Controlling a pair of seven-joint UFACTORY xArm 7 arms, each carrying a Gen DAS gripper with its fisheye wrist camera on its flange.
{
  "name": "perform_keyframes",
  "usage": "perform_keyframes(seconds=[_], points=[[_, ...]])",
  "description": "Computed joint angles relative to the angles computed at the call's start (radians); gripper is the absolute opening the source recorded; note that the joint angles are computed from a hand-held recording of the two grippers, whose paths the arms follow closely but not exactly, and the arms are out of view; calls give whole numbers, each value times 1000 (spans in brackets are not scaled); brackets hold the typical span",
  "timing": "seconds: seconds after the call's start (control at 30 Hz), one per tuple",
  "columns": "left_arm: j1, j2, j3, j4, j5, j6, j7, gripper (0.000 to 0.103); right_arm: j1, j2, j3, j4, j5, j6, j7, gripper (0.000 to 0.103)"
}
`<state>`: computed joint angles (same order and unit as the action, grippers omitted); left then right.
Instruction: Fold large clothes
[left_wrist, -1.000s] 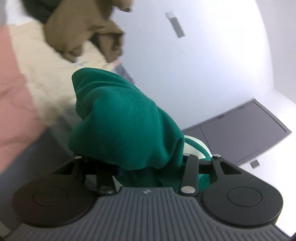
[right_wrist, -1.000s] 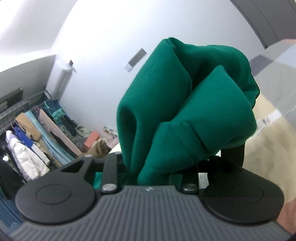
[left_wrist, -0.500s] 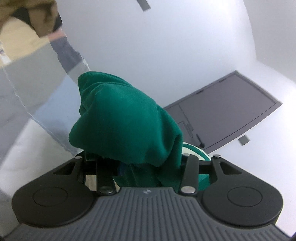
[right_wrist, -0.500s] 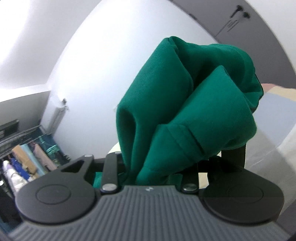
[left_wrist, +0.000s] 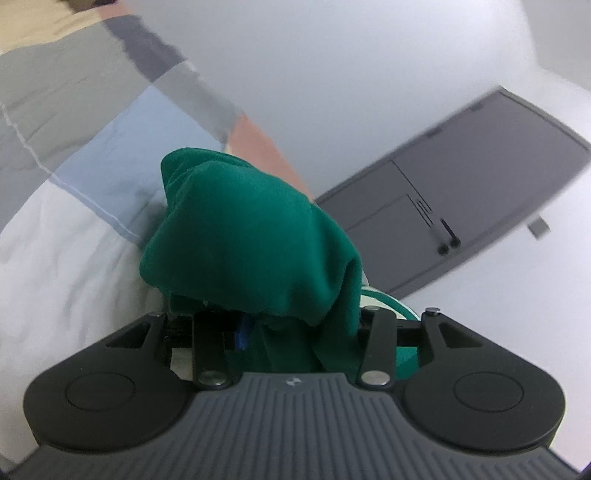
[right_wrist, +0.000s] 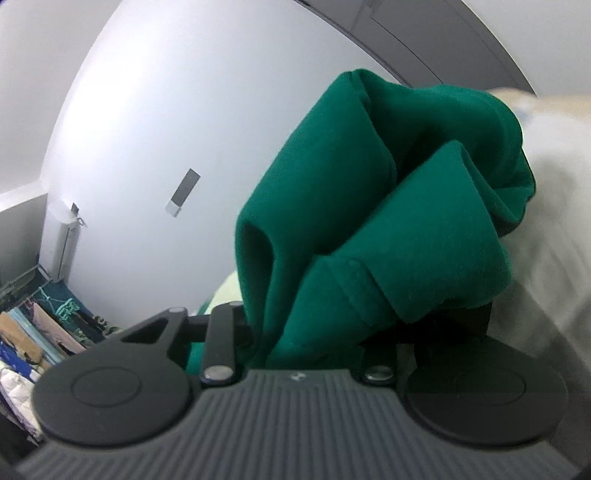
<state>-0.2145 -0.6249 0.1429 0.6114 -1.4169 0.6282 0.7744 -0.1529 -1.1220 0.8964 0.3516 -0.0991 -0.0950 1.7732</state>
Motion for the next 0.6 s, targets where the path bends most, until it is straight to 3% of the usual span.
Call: perform_keyframes(seconds=[0.1, 0.27, 0.37, 0.4, 0.47, 0.53, 0.6], points=[[2, -4, 26, -35, -32, 31, 79, 50, 42, -55, 40, -76, 29, -24, 63, 38], [41, -5, 46, -94, -71, 76, 169, 52, 148, -82, 45, -120, -2, 76, 109, 43], [67, 21, 42, -80, -81, 111, 137, 52, 184, -91, 43, -141, -14, 101, 165, 45], [76, 35, 34, -68, -70, 114, 121, 54, 160, -72, 50, -115, -24, 104, 178, 46], [97, 30, 21, -59, -7, 128, 60, 64, 182, -65, 25, -99, -43, 154, 182, 50], [112, 8, 23, -62, 72, 152, -7, 84, 187, -39, 1, -53, -56, 220, 185, 57], [123, -14, 23, -62, 146, 159, -53, 88, 233, -43, -12, -34, -59, 308, 204, 62]])
